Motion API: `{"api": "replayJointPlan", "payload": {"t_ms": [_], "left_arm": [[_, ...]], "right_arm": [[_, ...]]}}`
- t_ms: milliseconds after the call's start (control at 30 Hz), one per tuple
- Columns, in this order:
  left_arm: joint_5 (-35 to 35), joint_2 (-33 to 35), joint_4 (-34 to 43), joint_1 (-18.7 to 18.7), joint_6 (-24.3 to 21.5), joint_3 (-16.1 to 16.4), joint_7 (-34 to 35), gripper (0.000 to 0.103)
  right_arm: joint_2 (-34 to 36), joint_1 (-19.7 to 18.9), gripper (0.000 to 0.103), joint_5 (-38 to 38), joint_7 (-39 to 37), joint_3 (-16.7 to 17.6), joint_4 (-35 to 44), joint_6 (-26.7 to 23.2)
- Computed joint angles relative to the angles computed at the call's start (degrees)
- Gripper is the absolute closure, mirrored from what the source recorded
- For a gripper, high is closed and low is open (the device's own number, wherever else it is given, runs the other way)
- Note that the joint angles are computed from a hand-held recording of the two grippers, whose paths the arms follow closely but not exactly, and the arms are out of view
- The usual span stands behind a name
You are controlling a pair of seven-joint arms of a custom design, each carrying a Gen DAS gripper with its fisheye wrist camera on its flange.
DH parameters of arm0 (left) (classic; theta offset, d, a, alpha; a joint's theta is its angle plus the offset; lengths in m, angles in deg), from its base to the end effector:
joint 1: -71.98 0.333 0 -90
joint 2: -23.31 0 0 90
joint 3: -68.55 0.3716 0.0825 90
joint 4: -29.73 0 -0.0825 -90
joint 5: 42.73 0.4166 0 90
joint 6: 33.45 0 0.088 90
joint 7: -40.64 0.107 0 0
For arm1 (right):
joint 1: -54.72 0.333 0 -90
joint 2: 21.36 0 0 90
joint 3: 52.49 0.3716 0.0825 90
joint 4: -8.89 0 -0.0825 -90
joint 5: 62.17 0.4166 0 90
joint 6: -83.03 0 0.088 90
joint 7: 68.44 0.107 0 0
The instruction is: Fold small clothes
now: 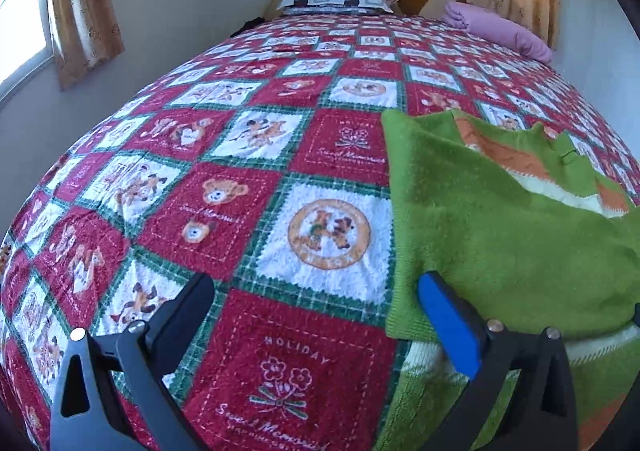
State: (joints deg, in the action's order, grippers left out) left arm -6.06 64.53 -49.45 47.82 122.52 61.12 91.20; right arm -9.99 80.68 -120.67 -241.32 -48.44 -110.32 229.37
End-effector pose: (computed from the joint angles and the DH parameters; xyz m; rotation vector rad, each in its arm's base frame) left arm 0.7185 -0.4315 0.3816 -1.5290 2.0901 -0.7334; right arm 0.5436 0.3258 0.3890 -1.4652 2.1529 -0.7277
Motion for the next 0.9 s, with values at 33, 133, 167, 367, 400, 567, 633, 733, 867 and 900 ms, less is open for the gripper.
{"api": "replayJointPlan", "payload": {"t_ms": [33, 133, 167, 367, 400, 567, 633, 733, 867, 900], "left_arm": [[0.2, -0.4, -0.7, 0.0, 0.6, 0.2, -0.4, 0.000], [2.1, -2.8, -4.5, -0.2, 3.2, 1.3, -2.4, 0.000], [2.5, -3.3, -5.3, -0.1, 3.9, 1.3, -2.6, 0.000], [2.2, -5.1, -8.4, 1.8, 6.2, -0.3, -1.4, 0.000], [2.4, -5.3, -8.7, 1.8, 6.5, -0.3, -1.3, 0.000], [2.6, -6.8, -11.0, 2.2, 8.2, -0.8, -0.7, 0.000], [2.8, -7.4, -12.0, 2.3, 8.9, -0.9, -0.3, 0.000], [2.5, -8.0, -13.1, 2.8, 9.3, -1.7, 0.9, 0.000], [1.7, -9.6, -15.5, 3.5, 10.6, -2.5, 1.8, 0.000], [1.6, -10.2, -16.2, 3.8, 11.1, -2.7, 2.0, 0.000]], "right_arm": [[-0.3, 0.1, 0.042, -0.3, 0.5, -0.1, -0.3, 0.2], [-1.7, 0.8, 0.042, -3.0, 4.1, 0.1, -1.5, -0.6], [-2.1, 0.8, 0.042, -3.8, 5.2, 0.2, -1.9, -0.4], [-4.8, 0.6, 0.042, -5.5, 10.4, 1.5, -4.4, -2.5], [-4.7, 0.6, 0.042, -4.0, 9.4, 1.8, -4.5, -3.8], [-5.9, 0.1, 0.042, -2.7, 11.7, 2.2, -6.6, -4.8], [-5.7, -0.1, 0.042, -0.9, 9.8, 2.5, -6.5, -5.5], [-4.6, 0.0, 0.032, 2.3, 4.9, 2.9, -5.2, -7.7], [-4.5, 0.7, 0.021, 4.6, 2.9, 3.0, -4.4, -10.1], [-5.1, 0.8, 0.021, 4.2, 4.2, 3.0, -5.0, -9.6]]}}
